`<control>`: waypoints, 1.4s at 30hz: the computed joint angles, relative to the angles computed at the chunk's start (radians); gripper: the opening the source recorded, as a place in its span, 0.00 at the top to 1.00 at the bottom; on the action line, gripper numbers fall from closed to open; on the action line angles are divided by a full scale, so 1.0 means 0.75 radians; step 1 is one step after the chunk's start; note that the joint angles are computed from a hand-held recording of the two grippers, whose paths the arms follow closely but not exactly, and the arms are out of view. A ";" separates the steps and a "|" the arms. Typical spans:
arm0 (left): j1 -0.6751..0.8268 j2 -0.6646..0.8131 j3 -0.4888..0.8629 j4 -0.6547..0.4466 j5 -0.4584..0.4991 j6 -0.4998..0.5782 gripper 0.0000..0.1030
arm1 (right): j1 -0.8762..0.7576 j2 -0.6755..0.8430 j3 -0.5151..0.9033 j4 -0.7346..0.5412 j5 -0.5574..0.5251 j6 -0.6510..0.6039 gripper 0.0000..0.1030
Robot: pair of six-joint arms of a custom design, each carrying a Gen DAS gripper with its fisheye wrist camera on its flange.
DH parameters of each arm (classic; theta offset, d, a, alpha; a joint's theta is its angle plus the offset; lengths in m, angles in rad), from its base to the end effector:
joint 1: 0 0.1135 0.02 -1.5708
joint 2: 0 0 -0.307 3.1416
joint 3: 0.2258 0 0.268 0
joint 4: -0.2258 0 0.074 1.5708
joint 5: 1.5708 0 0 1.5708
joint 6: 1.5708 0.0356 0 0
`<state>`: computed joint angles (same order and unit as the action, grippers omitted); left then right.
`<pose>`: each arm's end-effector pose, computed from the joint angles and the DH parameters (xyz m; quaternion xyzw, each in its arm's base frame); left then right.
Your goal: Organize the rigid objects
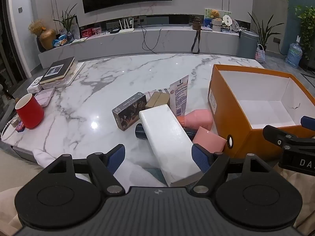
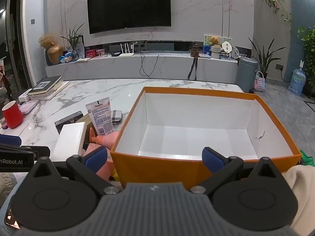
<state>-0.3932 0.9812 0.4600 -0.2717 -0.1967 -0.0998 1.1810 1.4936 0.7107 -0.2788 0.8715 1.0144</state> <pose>0.1709 -0.0634 0.2131 0.0978 0.9164 -0.0040 0.3881 0.1282 0.2404 0.1933 0.0329 0.8831 0.0171 0.4676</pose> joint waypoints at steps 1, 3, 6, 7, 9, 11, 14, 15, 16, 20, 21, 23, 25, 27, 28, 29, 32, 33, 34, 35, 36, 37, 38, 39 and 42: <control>0.000 0.000 0.000 0.000 0.000 0.000 0.12 | 0.001 0.002 0.003 -0.003 0.000 0.002 0.02; 0.000 0.000 0.000 0.000 0.000 0.000 0.12 | 0.003 0.007 0.009 -0.010 0.002 0.008 0.02; -0.001 0.001 0.000 -0.001 -0.002 -0.001 0.12 | 0.007 0.010 0.017 -0.019 0.002 0.014 0.02; -0.001 0.001 0.000 -0.001 -0.002 -0.001 0.12 | 0.002 0.003 0.008 -0.012 0.000 0.008 0.02; -0.014 -0.015 -0.013 -0.006 -0.011 -0.013 0.12 | -0.007 -0.006 -0.005 0.002 -0.005 -0.005 0.02; -0.015 -0.016 -0.014 -0.005 -0.012 -0.012 0.12 | -0.010 -0.010 -0.017 0.014 -0.007 -0.012 0.02; -0.012 -0.015 -0.013 -0.004 -0.008 -0.011 0.12 | -0.007 -0.012 -0.027 0.018 -0.006 -0.009 0.02; -0.013 -0.014 -0.013 -0.005 -0.008 -0.011 0.12 | -0.007 -0.011 -0.024 0.016 -0.007 -0.009 0.02; -0.013 -0.014 -0.013 -0.005 -0.008 -0.011 0.12 | -0.008 -0.010 -0.023 0.016 -0.006 -0.009 0.02; -0.012 -0.015 -0.012 -0.005 -0.006 -0.011 0.12 | 0.005 -0.001 -0.014 0.004 0.001 0.007 0.02; -0.012 -0.015 -0.012 -0.005 -0.006 -0.011 0.12 | 0.006 -0.002 -0.015 0.001 0.001 0.010 0.02; -0.011 0.002 -0.014 0.013 -0.006 -0.011 0.12 | -0.002 0.018 0.004 0.010 -0.002 -0.003 0.02; -0.012 0.002 -0.013 0.011 -0.007 -0.011 0.12 | -0.001 0.018 0.003 0.010 0.000 -0.001 0.02; -0.013 0.001 -0.014 0.012 -0.007 -0.012 0.12 | -0.001 0.018 0.002 0.010 -0.001 0.000 0.02; -0.011 0.002 -0.013 0.011 -0.005 -0.011 0.12 | -0.001 0.018 0.002 0.010 -0.001 0.000 0.02; -0.011 0.002 -0.013 0.011 -0.005 -0.011 0.12 | 0.000 0.019 0.002 0.008 -0.001 0.002 0.02; -0.013 0.003 -0.012 0.011 -0.007 -0.013 0.12 | -0.001 0.017 0.001 0.010 -0.002 -0.001 0.02; -0.013 0.003 -0.011 0.009 -0.008 -0.014 0.12 | 0.000 0.017 0.000 0.010 -0.001 -0.001 0.02; -0.012 0.002 -0.011 0.009 -0.007 -0.013 0.12 | 0.000 0.017 0.000 0.011 -0.001 -0.001 0.02; -0.013 0.002 -0.013 0.012 -0.008 -0.014 0.12 | -0.001 0.016 0.000 0.011 -0.002 -0.001 0.02; -0.014 0.002 -0.014 0.012 -0.009 -0.015 0.12 | -0.001 0.016 0.000 0.012 -0.002 -0.001 0.02; -0.012 0.003 -0.012 0.011 -0.006 -0.012 0.12 | -0.001 0.017 0.001 0.010 -0.003 0.000 0.02; -0.012 0.003 -0.013 0.011 -0.006 -0.013 0.12 | -0.001 0.021 0.004 0.009 -0.004 0.002 0.02; -0.011 0.003 -0.012 0.010 -0.006 -0.012 0.12 | -0.001 0.023 0.003 0.009 -0.004 0.003 0.02; -0.011 0.002 -0.012 0.011 -0.005 -0.012 0.12 | 0.000 0.025 0.003 0.011 -0.004 0.002 0.02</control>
<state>-0.4011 0.9827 0.4506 -0.2637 -0.2005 -0.1088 1.1807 1.5121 0.7127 -0.2704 0.8683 1.0162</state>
